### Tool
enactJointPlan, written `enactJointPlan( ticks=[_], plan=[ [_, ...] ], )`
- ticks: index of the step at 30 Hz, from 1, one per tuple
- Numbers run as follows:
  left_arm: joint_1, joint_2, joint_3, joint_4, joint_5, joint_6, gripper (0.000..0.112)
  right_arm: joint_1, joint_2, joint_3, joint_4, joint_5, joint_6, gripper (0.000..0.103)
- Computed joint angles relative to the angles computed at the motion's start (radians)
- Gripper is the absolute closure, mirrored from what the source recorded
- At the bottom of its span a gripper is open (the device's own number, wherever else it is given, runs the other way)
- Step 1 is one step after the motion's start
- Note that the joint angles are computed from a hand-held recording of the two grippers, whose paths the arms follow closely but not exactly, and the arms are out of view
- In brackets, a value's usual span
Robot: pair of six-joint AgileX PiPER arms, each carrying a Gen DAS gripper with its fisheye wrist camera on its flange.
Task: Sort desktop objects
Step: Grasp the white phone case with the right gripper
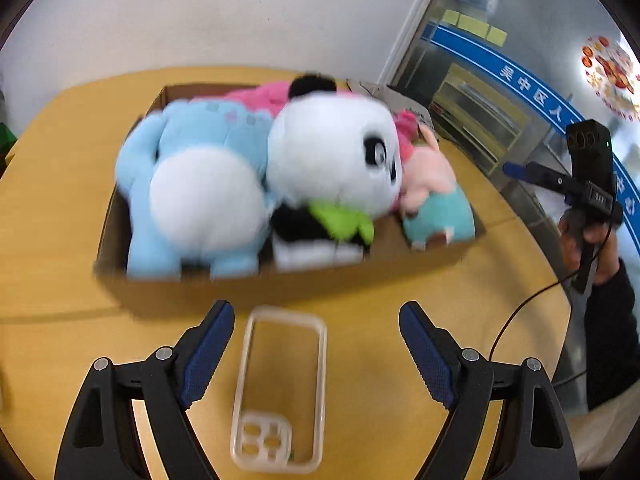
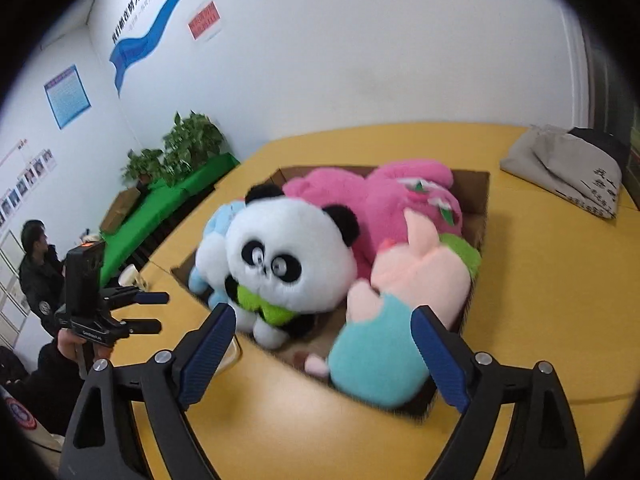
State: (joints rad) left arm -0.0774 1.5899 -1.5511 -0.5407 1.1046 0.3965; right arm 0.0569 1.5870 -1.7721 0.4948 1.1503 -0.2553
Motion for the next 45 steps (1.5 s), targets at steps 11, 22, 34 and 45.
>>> enactJointPlan(
  ticks=[11,22,34,45],
  plan=[
    [0.206,-0.028,0.315,-0.127,-0.012,0.184,0.024,0.358,-0.053,0.312,0.124,-0.177,0.037,0.013],
    [0.246,-0.104,0.441,-0.177,-0.021,0.226,0.024,0.556,0.383,-0.108,-0.023,-0.229,0.149,0.013],
    [0.281,-0.226,0.561,-0.152,-0.063,0.224,0.024,0.490,0.199,0.243,0.215,-0.208,0.039,0.014],
    [0.164,-0.125,0.456,-0.157,-0.078,0.127,0.020,0.446,-0.035,0.427,-0.048,-0.314,0.331,0.014]
  ],
)
